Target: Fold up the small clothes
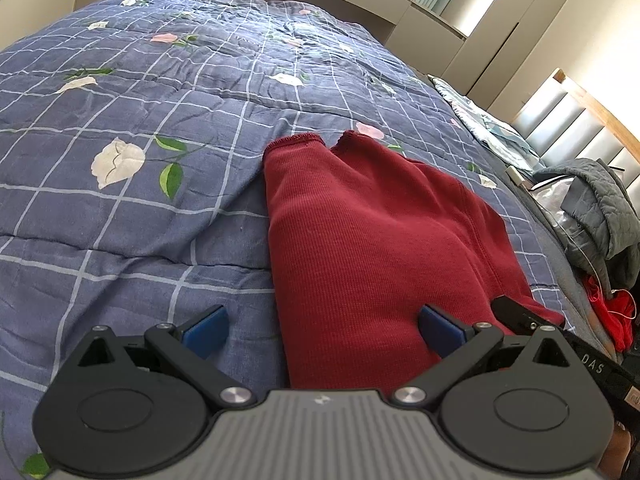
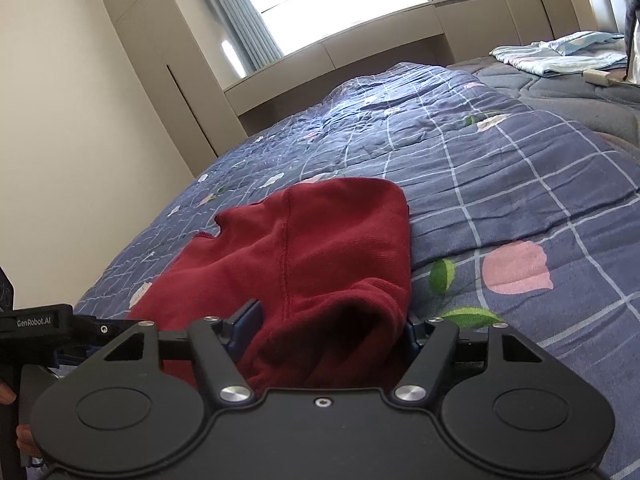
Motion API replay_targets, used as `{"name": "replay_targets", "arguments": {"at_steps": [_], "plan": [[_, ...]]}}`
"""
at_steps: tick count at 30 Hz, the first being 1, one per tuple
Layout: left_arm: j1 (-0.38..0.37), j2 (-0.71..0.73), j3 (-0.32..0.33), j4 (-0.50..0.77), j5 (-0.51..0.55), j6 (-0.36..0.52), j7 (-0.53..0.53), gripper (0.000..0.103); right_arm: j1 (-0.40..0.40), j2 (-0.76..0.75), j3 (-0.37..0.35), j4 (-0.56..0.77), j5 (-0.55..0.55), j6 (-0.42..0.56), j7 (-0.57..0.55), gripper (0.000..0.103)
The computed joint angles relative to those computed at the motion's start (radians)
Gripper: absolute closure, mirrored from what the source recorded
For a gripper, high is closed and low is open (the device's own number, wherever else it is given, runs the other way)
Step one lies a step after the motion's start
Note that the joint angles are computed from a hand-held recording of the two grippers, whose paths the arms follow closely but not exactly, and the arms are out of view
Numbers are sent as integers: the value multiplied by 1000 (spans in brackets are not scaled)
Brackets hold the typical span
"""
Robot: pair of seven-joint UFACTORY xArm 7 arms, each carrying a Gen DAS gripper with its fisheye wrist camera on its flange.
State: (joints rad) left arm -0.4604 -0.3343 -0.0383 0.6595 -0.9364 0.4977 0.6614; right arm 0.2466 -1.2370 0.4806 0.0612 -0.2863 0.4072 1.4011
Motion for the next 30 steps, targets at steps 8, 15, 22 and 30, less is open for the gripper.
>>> {"name": "replay_targets", "arguments": {"at_steps": [8,15,22,30], "plan": [[-3,-8,-2,19,40,27,-57,25,0,-3,31,36,-16,43,0,64],[1,-46,-10,26,77,29,-85,68,-44,49,86,152,-56,113,2,74],[12,-146,23,5,135,28,-70,73,-151,195,145,285,-102,-1,-15,75],[94,-234,106,-6,277,52,-87,73,-376,392,333,436,-129,-212,64,75]]}}
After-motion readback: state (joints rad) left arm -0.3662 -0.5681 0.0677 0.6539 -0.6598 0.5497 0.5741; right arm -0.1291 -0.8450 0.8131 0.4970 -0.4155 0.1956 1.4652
